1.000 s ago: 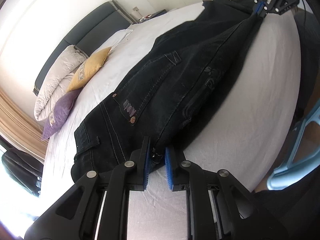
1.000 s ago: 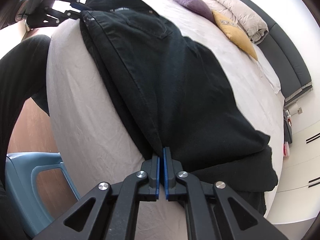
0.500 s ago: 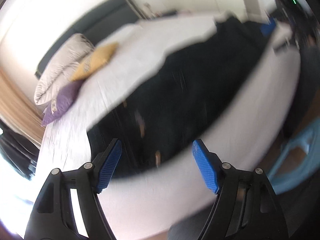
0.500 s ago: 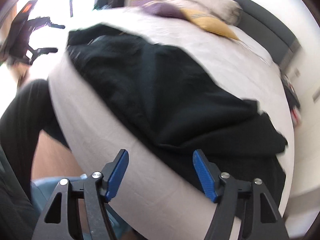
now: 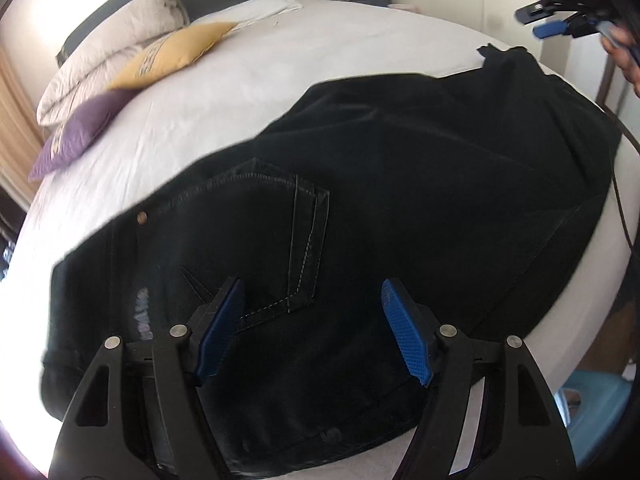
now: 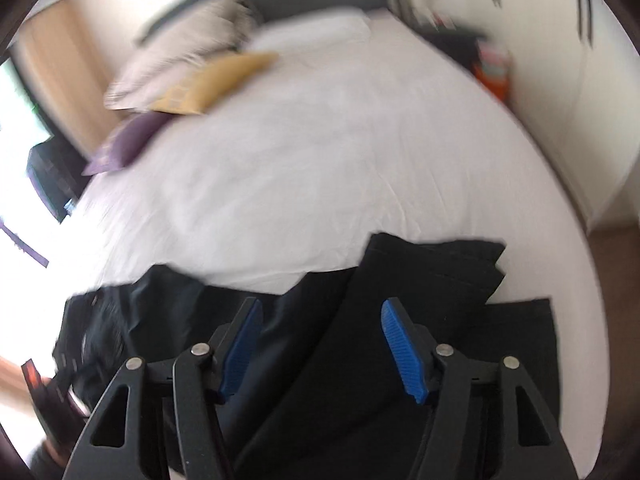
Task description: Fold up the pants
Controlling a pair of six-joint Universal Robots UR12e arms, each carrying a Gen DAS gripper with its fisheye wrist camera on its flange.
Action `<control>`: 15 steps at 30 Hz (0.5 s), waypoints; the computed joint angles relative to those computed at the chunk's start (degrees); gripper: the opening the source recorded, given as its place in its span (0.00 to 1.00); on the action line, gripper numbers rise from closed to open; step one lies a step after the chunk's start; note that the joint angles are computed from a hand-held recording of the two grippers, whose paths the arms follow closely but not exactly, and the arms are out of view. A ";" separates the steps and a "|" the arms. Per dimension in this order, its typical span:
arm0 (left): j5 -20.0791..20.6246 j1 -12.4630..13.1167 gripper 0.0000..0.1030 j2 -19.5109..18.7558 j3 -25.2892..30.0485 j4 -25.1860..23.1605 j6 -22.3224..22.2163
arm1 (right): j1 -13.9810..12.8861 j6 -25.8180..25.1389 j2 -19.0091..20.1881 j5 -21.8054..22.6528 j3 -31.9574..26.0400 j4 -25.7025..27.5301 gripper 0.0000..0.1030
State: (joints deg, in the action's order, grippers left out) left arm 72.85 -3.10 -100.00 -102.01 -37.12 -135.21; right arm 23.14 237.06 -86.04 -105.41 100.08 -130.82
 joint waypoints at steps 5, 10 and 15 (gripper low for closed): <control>-0.37 -0.17 0.68 -0.73 -0.99 3.36 -2.21 | -3.93 4.73 2.54 3.60 -3.03 8.79 0.64; -0.64 -0.46 0.68 -0.35 -2.38 5.65 -2.45 | -5.84 2.83 6.79 3.49 -8.05 19.46 0.63; -1.43 -0.16 0.68 -0.30 -2.92 6.55 -2.82 | -6.38 0.71 8.47 2.52 -9.44 24.14 0.29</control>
State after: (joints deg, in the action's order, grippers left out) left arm 71.42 -3.25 -100.30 -104.93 -30.57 -138.02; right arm 16.76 237.77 -77.57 -102.89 90.65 -106.68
